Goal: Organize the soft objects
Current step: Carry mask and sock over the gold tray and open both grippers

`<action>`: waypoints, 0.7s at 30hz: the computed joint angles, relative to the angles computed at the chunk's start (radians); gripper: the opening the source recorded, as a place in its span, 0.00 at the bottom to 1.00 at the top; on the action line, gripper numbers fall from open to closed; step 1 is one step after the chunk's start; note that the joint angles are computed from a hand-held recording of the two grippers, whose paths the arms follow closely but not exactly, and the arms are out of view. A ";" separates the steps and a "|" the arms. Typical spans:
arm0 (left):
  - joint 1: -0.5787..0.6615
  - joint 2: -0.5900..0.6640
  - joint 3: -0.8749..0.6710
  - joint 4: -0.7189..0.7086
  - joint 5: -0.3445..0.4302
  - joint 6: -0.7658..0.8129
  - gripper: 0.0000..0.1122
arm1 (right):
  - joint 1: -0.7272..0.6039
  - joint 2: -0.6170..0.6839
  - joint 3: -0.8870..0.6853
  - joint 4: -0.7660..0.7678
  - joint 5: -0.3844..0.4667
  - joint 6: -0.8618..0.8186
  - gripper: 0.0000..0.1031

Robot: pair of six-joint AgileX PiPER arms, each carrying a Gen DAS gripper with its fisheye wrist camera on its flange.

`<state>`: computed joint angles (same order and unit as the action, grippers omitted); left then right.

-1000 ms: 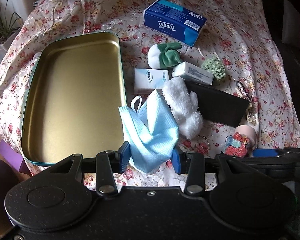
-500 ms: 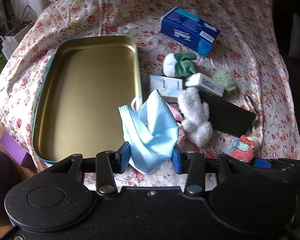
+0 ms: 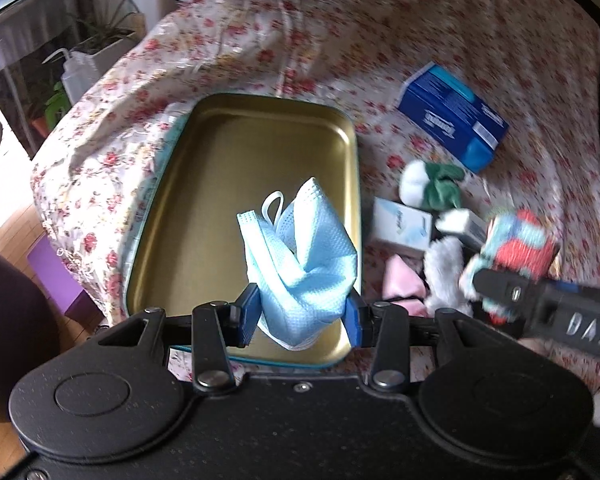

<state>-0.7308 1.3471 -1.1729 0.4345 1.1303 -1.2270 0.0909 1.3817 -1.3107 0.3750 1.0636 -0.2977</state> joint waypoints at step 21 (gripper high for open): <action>0.123 0.018 0.007 -0.052 0.022 -0.003 0.38 | 0.219 0.285 -0.401 -0.013 0.050 0.109 0.52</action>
